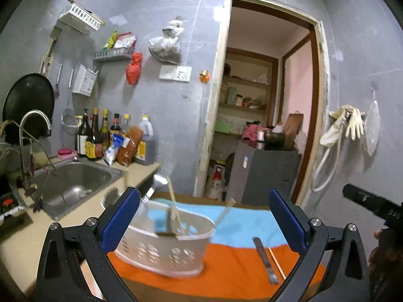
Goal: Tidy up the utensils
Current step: 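Lower both open tools to the silver knife and wooden chopstick on the cloth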
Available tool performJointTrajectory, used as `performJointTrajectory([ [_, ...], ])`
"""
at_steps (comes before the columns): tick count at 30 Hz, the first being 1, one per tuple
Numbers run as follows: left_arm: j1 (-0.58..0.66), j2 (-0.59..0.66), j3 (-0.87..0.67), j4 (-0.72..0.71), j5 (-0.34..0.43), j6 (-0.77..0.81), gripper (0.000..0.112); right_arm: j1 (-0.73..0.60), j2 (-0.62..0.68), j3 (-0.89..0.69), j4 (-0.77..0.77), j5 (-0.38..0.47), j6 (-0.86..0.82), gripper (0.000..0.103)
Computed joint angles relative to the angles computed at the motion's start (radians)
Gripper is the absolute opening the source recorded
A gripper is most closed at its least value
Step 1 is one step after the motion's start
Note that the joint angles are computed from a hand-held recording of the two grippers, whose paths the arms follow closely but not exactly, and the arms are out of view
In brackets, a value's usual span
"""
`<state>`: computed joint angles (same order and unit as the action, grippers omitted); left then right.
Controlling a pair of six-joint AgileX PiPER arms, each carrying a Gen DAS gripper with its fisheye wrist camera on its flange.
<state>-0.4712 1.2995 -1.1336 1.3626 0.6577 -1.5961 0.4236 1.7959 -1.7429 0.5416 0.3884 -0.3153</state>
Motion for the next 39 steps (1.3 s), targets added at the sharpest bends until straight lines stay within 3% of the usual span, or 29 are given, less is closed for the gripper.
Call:
performJointTrajectory([
  [4, 0.021, 0.028, -0.002, -0.211, -0.123, 0.163, 0.100, -0.047, -0.009, 0.090, 0.061, 0.029, -0.091, 0.103],
  [8, 0.051, 0.097, -0.008, -0.413, -0.185, 0.321, 0.100, -0.076, 0.021, 0.143, 0.061, 0.077, -0.101, 0.103],
  [15, 0.118, 0.266, -0.114, -0.876, -0.161, 0.749, 0.100, -0.082, 0.119, 0.119, 0.028, 0.201, -0.085, 0.096],
  [19, 0.136, 0.324, -0.149, -0.945, -0.124, 0.807, 0.100, -0.060, 0.190, 0.047, -0.054, 0.286, -0.056, 0.087],
  [25, 0.158, 0.356, -0.169, -1.004, -0.111, 0.841, 0.100, -0.024, 0.250, -0.034, -0.177, 0.371, 0.019, 0.085],
  [31, 0.161, 0.395, -0.206, -1.086, -0.093, 0.932, 0.100, 0.045, 0.263, -0.050, -0.431, 0.363, 0.222, 0.082],
  [32, 0.163, 0.403, -0.218, -1.114, -0.093, 0.965, 0.100, 0.045, 0.262, -0.048, -0.449, 0.360, 0.248, 0.081],
  [35, 0.178, 0.430, -0.247, -1.227, -0.091, 1.080, 0.099, 0.032, 0.247, -0.026, -0.471, 0.338, 0.310, 0.063],
  [39, 0.201, 0.482, -0.317, -1.358, -0.042, 1.214, 0.099, -0.015, 0.233, 0.004, -0.349, 0.308, 0.267, 0.042],
])
